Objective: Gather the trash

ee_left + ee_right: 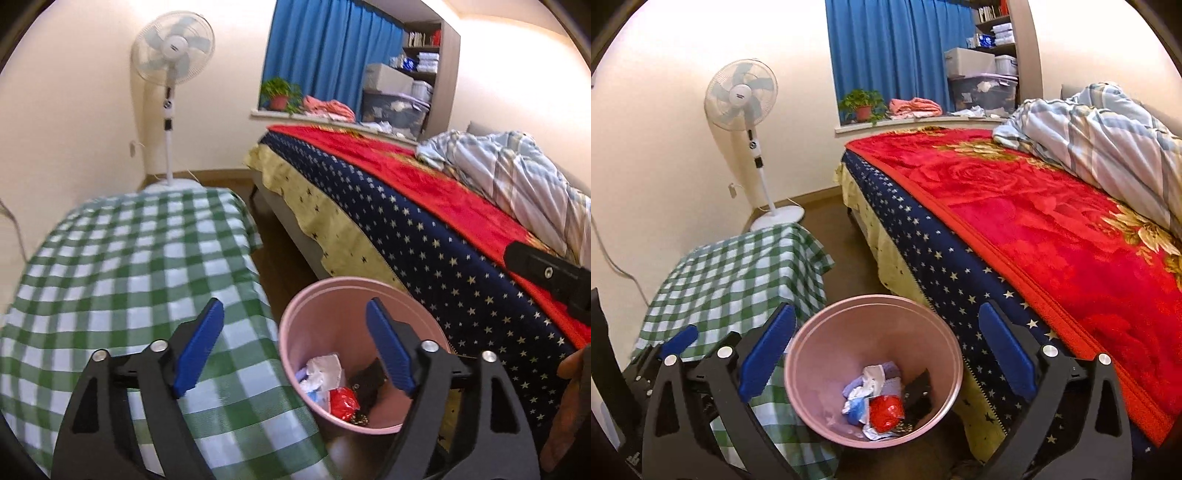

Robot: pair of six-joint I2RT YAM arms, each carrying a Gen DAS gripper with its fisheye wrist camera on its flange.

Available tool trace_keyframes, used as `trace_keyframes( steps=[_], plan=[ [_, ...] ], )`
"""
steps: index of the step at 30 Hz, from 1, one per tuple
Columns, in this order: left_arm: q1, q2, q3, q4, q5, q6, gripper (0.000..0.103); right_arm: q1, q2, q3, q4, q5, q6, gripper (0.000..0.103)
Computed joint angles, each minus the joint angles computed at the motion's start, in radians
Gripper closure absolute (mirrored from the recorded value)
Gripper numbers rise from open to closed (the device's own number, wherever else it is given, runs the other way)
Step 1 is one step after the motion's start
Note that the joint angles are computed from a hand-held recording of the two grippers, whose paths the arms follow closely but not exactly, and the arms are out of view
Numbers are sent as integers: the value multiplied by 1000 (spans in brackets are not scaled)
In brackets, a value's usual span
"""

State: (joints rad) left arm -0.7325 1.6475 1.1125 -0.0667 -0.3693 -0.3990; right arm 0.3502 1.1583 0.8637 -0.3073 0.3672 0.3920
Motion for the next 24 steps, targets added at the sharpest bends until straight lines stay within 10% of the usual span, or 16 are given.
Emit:
trace_keyframes(
  steps=[12, 24],
  plan=[
    [-112, -430, -217, -182, -255, -49, 8, 268, -182, 12, -172, 158, 40, 5],
    [-317, -666, -242, -713, -570, -462, 8, 617, -200, -15, -305, 380, 227, 5]
  ],
)
